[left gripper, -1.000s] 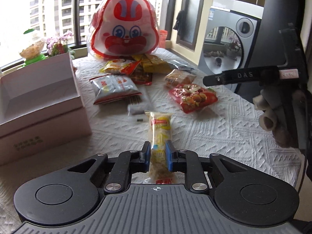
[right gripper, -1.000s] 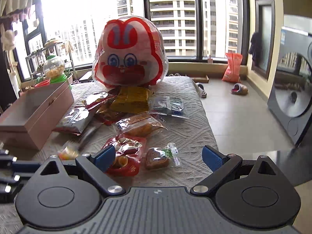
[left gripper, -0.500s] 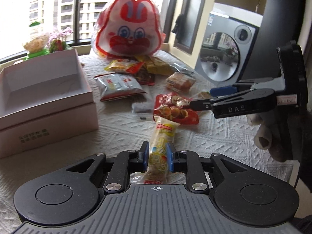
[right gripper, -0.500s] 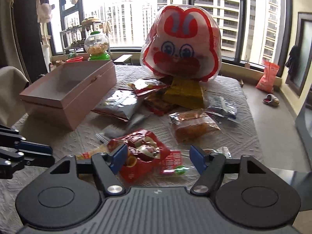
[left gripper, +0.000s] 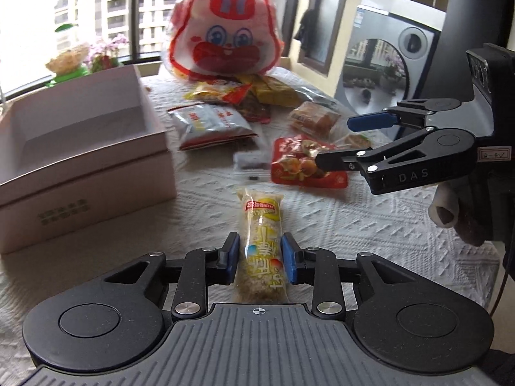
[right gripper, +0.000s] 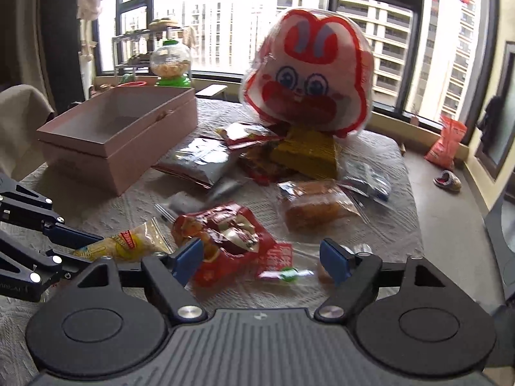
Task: Organize snacks
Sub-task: 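Lift the yellow stick with the left gripper while the right gripper grasps the red cookie packet, then carry both snacks into the pink box and open both grippers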
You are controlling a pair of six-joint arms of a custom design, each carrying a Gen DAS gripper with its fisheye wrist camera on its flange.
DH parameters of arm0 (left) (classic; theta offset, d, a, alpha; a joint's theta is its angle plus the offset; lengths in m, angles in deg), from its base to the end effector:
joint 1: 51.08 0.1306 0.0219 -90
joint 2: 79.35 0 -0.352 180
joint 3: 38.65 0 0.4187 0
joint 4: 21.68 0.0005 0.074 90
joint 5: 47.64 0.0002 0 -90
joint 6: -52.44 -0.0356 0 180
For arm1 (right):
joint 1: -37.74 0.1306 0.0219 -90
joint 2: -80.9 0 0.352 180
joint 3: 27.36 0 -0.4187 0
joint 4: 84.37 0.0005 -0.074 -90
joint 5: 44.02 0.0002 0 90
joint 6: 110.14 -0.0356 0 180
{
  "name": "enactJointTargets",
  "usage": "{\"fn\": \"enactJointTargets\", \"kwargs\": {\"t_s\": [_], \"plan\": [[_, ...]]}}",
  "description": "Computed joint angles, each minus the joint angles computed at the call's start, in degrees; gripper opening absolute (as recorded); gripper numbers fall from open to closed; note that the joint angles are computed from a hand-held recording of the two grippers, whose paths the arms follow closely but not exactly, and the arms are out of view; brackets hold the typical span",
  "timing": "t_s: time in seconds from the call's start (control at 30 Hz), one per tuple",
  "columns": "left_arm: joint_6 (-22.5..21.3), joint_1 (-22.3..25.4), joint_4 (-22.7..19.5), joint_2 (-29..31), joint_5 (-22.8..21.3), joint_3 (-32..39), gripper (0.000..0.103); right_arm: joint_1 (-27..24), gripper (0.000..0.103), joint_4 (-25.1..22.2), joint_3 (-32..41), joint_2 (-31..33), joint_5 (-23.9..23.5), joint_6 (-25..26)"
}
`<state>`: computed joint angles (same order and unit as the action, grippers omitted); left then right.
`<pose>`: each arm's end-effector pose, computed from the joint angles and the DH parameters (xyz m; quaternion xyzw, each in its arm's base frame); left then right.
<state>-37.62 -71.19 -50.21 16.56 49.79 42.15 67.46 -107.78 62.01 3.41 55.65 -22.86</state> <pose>0.5066 -0.1909 0.2960 0.1857 0.8987 -0.1270 0.3764 0.5186 0.2886 0.3139 -0.1709 0.8743 0.0529 0.4513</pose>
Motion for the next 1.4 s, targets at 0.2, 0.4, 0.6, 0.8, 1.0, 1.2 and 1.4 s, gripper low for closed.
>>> {"fn": "enactJointTargets", "kwargs": {"t_s": [0.2,0.4,0.6,0.8,1.0,1.2,1.4], "plan": [[4.61,3.19,-1.77,-4.69,-1.54,-4.54,0.033,-1.16,0.082,-8.6,11.73,8.93,-9.87,4.83],[6.55,4.27,0.83,-5.16,0.66,-6.25,0.036,1.92,0.081,-9.92,11.32,8.75,-4.02,4.85],[4.58,2.61,3.11,-5.09,-2.94,-7.01,0.036,1.33,0.081,-10.34,10.84,8.39,-4.5,3.0],[1.88,0.39,5.55,-6.45,-8.23,-9.33,0.036,0.69,0.081,-12.04,12.48,9.41,-6.71,1.12],[5.17,1.15,4.3,-6.96,-7.05,-9.06,0.034,3.35,0.07,-12.63,7.27,2.96,-7.66,-0.67],[7.51,3.08,9.63,-14.28,-4.7,-12.51,0.033,5.1,0.068,-9.49,2.72,-2.99,-5.78,-3.37],[9.74,6.98,16.67,-11.05,-11.68,-2.94,0.034,7.14,0.068,-5.2,3.46,-4.01,-3.61,0.2]]}}
